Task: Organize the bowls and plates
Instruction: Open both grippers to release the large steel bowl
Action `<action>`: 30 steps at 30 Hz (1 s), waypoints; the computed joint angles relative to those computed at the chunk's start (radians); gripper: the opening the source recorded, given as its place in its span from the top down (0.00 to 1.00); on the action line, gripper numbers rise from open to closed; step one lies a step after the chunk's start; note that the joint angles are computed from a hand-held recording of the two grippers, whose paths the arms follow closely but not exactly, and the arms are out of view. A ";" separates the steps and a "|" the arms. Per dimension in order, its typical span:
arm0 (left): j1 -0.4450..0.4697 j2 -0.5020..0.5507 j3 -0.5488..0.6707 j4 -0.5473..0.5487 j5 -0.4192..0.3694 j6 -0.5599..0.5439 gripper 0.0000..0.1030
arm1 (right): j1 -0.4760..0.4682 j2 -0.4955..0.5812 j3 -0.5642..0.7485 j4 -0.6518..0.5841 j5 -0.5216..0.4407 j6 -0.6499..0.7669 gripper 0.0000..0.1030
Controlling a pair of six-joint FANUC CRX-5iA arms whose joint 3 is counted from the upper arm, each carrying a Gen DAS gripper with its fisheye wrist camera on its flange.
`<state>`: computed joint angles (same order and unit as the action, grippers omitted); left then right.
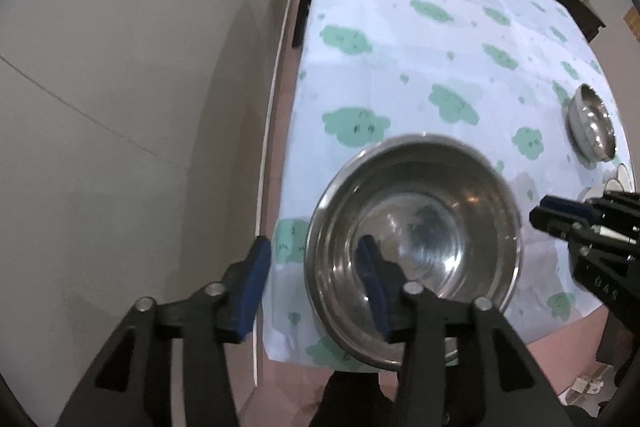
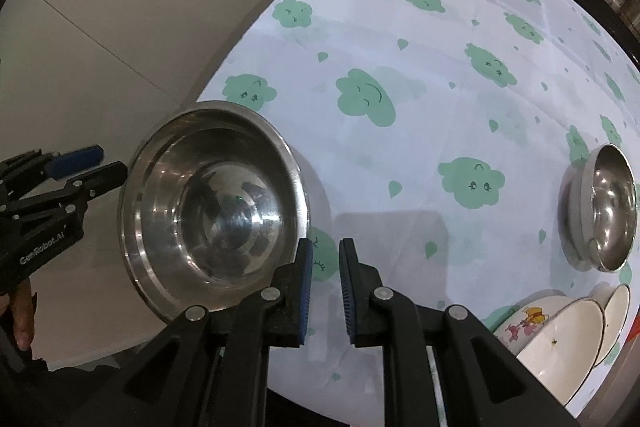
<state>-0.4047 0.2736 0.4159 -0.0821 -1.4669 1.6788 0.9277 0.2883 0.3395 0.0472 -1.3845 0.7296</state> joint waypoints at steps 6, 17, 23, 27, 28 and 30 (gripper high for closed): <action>-0.006 -0.009 0.006 0.036 0.027 -0.042 0.53 | 0.044 -0.056 -0.049 0.060 0.017 -0.082 0.82; -0.015 -0.048 -0.026 0.063 0.056 -0.087 0.39 | 0.115 -0.113 -0.111 0.169 0.057 -0.222 0.54; -0.028 -0.061 -0.028 0.067 0.075 -0.088 0.27 | 0.139 -0.129 -0.132 0.222 0.054 -0.259 0.52; -0.038 -0.055 -0.016 0.076 0.079 -0.081 0.27 | 0.141 -0.146 -0.146 0.238 0.040 -0.269 0.52; -0.044 -0.048 -0.008 0.081 0.077 -0.080 0.27 | 0.143 -0.154 -0.154 0.245 0.038 -0.274 0.52; -0.053 -0.039 0.002 0.085 0.076 -0.080 0.27 | 0.145 -0.177 -0.180 0.254 0.042 -0.290 0.52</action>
<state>-0.4581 0.2342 0.4176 0.0030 -1.3910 1.5983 1.0723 0.1118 0.1595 0.3011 -1.3429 0.4392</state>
